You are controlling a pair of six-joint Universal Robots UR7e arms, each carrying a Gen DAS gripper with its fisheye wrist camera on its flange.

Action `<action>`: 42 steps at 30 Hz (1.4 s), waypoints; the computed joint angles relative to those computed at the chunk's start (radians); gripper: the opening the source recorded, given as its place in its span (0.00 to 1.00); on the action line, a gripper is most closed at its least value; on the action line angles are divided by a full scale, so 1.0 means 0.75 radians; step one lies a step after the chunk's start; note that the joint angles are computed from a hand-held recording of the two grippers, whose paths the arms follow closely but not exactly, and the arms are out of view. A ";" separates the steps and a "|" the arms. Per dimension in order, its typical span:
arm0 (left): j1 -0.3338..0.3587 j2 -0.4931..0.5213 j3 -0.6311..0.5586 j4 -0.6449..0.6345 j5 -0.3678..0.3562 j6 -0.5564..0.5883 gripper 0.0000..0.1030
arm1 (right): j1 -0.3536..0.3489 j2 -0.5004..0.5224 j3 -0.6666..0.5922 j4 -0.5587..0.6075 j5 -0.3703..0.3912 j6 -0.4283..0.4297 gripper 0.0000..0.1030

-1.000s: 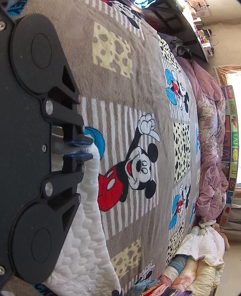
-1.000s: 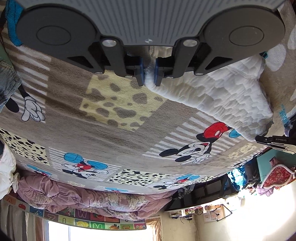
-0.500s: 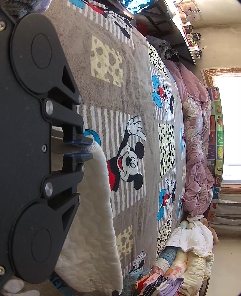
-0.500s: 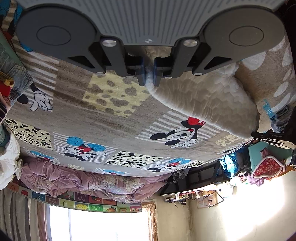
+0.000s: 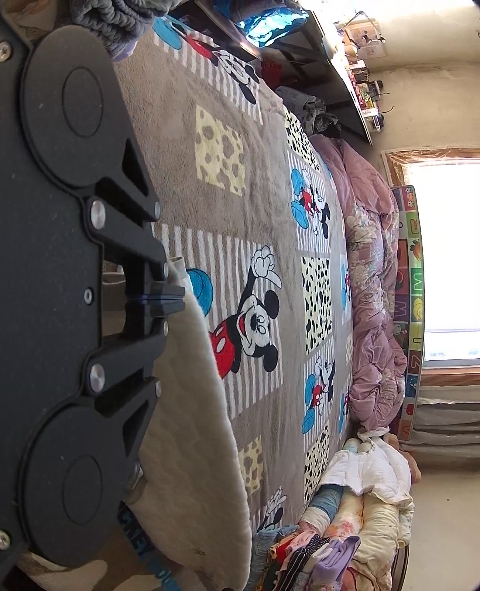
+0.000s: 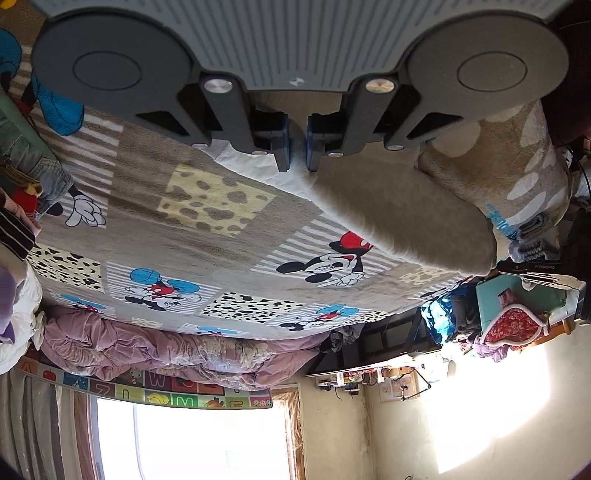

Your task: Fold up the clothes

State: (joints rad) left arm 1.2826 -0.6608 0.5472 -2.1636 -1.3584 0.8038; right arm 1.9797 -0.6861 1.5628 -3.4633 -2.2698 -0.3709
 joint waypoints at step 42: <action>0.117 -0.360 0.574 0.070 -0.047 -0.762 0.66 | 0.038 -0.141 0.425 -0.073 0.008 0.790 0.39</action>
State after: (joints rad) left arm 1.3705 -0.9307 0.9778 -2.1112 -1.3940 0.2325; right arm 2.0080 -0.7919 1.8812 -3.5179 -2.2637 0.2219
